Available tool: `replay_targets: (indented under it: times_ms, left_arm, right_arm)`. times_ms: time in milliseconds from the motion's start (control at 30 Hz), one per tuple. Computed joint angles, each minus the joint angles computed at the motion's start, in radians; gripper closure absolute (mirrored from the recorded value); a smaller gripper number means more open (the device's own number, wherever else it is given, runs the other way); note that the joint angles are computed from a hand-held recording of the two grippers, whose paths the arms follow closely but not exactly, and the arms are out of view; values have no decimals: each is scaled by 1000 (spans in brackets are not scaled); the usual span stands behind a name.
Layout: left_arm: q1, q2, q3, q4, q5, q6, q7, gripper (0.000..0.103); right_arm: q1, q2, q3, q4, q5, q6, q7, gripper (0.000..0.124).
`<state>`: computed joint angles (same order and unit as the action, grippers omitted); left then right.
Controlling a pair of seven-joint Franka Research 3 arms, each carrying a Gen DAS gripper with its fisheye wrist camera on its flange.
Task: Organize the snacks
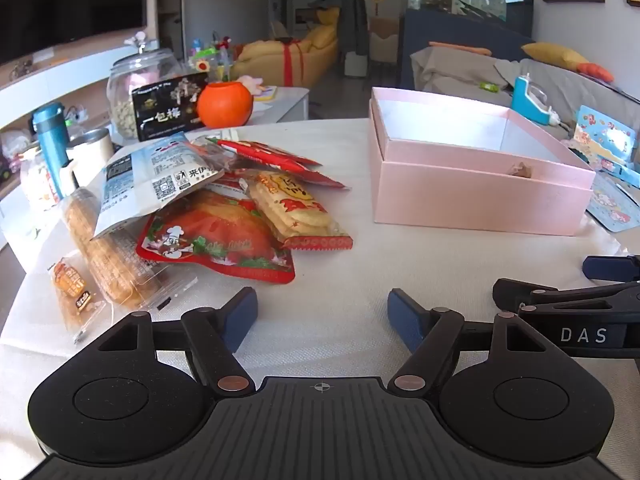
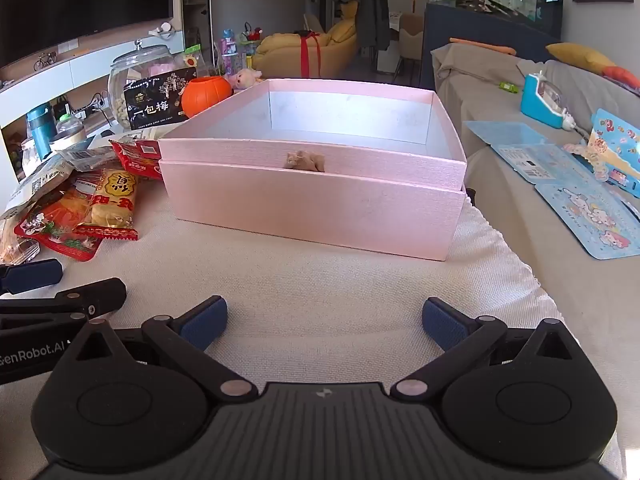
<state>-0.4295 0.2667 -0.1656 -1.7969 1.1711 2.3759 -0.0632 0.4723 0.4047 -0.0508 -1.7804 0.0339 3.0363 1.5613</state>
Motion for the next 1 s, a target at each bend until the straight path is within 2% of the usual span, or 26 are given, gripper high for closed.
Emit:
replay_targets:
  times_ms: [33,1000]
  left_arm:
    - [0,-1,0,-1,0,0,-1,25]
    - [1,0,0,0,-11,3,6,25]
  right_arm:
    - [-1,2,1,-4,1,18,-1,21]
    - [7,1,-7,-6,12,21,-9,21]
